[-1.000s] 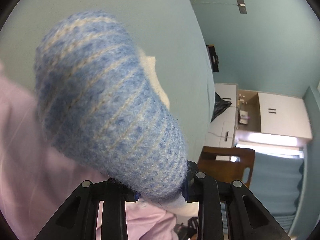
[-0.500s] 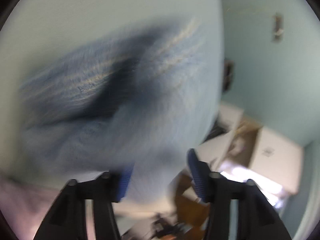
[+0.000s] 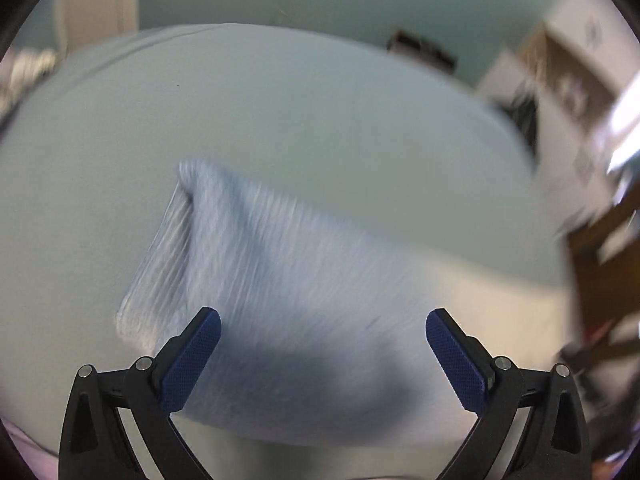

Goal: Fold small clothes
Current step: 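Open both grippers and lay the fold flat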

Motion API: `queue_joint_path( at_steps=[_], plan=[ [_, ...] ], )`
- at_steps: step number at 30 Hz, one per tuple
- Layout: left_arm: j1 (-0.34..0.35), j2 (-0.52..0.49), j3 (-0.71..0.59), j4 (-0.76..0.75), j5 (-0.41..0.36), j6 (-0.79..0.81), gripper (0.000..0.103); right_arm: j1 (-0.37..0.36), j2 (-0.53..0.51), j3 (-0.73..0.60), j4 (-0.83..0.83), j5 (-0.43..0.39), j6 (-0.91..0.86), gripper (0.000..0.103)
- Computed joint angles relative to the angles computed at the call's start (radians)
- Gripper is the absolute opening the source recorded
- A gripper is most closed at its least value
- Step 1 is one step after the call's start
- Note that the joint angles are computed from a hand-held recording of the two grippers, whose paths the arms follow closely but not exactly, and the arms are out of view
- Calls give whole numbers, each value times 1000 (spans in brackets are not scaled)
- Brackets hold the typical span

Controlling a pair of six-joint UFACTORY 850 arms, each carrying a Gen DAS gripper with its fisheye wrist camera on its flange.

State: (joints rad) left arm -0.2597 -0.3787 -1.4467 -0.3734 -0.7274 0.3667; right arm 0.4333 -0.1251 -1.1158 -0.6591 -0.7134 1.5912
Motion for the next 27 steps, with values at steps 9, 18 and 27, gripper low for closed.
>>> queue_joint_path(
  at_steps=[9,18,27],
  plan=[
    [-81,101,297,-36,459,338,103,44,-51,147,-167,146,72,98],
    [12,148,239,-145,289,400,103,34,395,578,-525,139,717,67],
    [205,134,199,-177,200,391,103,-20,313,507,-339,258,427,41]
  ],
)
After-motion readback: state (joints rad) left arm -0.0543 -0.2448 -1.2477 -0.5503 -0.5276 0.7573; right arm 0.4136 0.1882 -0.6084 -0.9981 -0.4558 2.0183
